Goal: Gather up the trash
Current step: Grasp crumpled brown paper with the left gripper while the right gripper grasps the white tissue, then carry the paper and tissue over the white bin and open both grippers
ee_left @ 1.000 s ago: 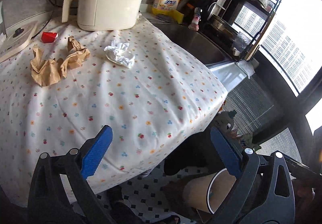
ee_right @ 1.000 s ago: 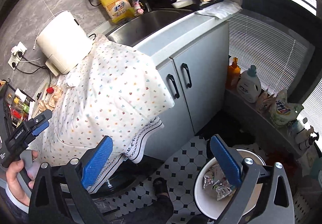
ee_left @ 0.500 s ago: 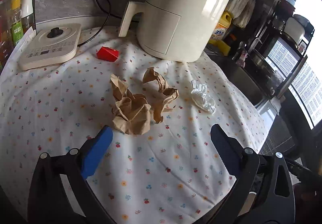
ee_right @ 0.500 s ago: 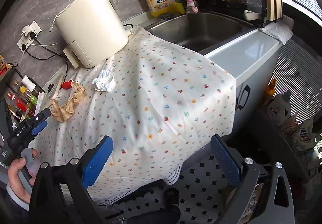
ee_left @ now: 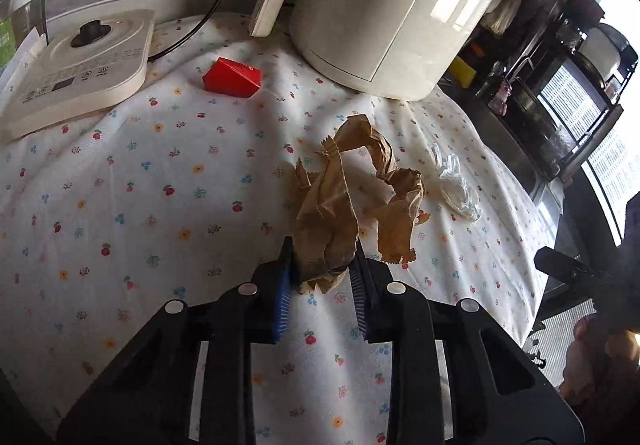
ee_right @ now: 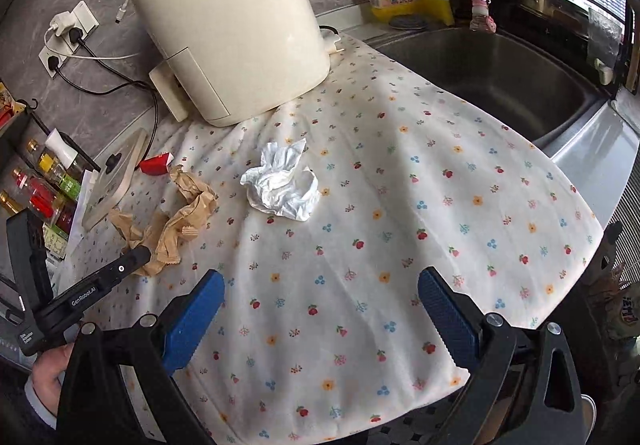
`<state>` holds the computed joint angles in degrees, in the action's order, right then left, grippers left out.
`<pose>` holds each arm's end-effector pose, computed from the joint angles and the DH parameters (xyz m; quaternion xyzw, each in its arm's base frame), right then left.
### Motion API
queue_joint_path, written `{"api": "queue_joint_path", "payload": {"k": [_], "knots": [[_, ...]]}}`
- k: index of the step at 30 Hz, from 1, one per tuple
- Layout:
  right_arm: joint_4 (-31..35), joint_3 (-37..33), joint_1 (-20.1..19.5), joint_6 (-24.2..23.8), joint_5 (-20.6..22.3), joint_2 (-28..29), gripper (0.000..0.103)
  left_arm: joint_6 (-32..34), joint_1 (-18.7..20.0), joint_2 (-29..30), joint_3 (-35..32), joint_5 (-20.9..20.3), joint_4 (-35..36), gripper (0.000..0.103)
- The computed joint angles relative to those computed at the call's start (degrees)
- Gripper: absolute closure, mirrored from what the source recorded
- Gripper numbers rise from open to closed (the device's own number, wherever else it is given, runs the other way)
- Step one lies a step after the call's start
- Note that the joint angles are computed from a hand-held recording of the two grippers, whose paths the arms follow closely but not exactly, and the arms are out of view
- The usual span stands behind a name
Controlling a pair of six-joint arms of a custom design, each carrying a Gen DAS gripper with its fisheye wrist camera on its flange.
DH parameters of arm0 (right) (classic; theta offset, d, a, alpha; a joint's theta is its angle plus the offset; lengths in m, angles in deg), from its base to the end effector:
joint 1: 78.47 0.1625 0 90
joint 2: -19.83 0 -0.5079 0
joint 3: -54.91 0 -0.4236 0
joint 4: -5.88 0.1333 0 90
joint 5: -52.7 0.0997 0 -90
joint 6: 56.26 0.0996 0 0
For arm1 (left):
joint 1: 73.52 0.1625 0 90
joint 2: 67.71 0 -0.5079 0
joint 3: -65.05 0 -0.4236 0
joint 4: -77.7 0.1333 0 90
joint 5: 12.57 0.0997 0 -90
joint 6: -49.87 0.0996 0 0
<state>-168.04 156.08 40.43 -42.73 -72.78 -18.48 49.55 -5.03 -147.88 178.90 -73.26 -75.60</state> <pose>0.4111 -0.5886 0.0605 0.0700 -0.9354 0.2707 0.2163 -0.0392 -0.5959 0.4018 0.1084 0.9313 -0.2891 0.1933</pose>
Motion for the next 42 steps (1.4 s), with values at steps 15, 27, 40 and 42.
{"api": "queue_joint_path", "payload": {"k": [15, 27, 40, 42], "knots": [[8.7, -15.4, -1.8, -5.4, 2.3, 9.3, 0.008, -5.3, 0.4, -9.4, 4.1, 9.4, -3.1, 0.077], [8.8, -12.5, -2.0, -9.0, 3.9, 7.3, 0.09, -10.1, -3.0, -14.2, 9.2, 14.4, -2.5, 0.077], [-3.0, 8.4, -0.4, -10.2, 7.9, -8.2, 0.091, -10.0, -12.0, -9.2, 12.2, 12.7, -8.0, 0.077], [-4.3, 11.7, -0.6, -9.4, 7.1, -10.9, 0.091, -9.5, -13.9, -8.2, 12.8, 12.0, -8.6, 0.077]]}}
